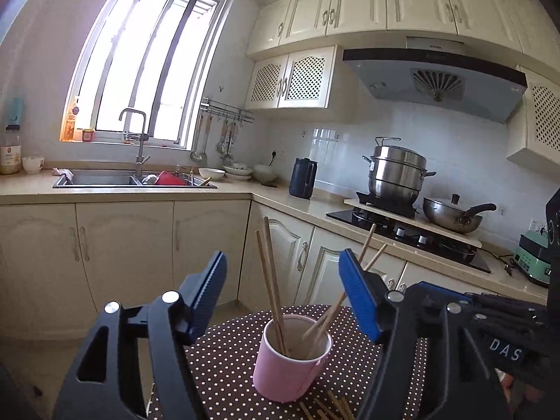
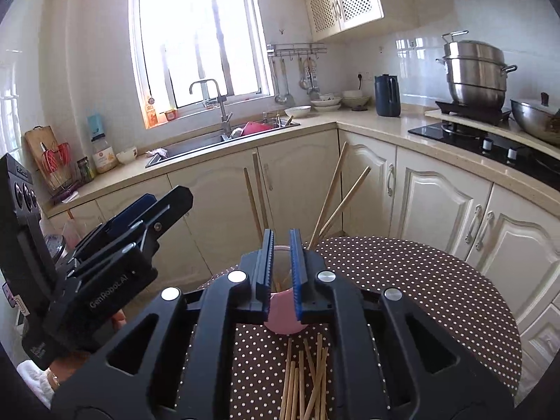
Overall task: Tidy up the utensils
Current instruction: 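Lower the chopstick into the pink cup and open the right gripper, then move the right gripper back to the chopstick pile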
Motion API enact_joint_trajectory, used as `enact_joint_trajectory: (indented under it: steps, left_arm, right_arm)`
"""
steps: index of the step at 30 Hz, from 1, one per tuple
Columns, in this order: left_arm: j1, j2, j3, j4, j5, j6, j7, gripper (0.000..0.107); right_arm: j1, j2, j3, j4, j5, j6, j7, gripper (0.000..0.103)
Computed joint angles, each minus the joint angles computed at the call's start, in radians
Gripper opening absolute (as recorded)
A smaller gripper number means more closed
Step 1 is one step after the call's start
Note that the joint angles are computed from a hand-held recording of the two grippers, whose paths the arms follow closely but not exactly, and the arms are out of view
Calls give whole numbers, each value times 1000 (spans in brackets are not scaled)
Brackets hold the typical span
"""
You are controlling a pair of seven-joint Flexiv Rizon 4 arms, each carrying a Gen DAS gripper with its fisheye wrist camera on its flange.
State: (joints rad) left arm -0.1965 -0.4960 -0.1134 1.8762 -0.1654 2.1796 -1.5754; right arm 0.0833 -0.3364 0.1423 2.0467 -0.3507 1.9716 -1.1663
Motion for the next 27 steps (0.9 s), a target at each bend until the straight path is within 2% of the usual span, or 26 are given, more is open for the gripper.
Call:
enact_joint_trajectory:
  steps: [2, 4, 6, 9, 13, 17, 22, 26, 27]
  left_arm:
    - [-7, 22, 6, 22, -2, -5, 5, 66]
    - [-40, 47, 28, 48, -33, -9, 28, 66]
    - [-69, 71, 44, 73, -64, -24, 57, 67]
    - [-83, 102, 45, 105, -82, -45, 75, 67]
    - [-78, 149, 24, 150, -64, -86, 71, 67]
    - [-42, 192, -17, 185, -5, -171, 37, 70]
    - [-102, 195, 26, 198, -30, -250, 56, 70]
    - [2, 197, -87, 210, 21, -344, 26, 70]
    - [8, 193, -94, 205, 22, -370, 26, 70]
  right_arm:
    - [18, 27, -15, 25, 23, 7, -12, 11]
    - [24, 52, -20, 50, 39, 12, -21, 16]
    - [35, 81, -29, 82, 64, 24, -33, 32]
    - [42, 118, -37, 124, 91, 37, -50, 44]
    - [10, 159, -23, 179, 78, 38, -41, 44]
    - [-20, 184, -17, 226, 48, 35, -29, 44]
    - [-90, 190, -8, 277, -41, 36, 31, 44]
    - [-166, 177, 1, 306, -152, 29, 105, 44]
    - [-199, 171, 9, 310, -200, 28, 139, 44]
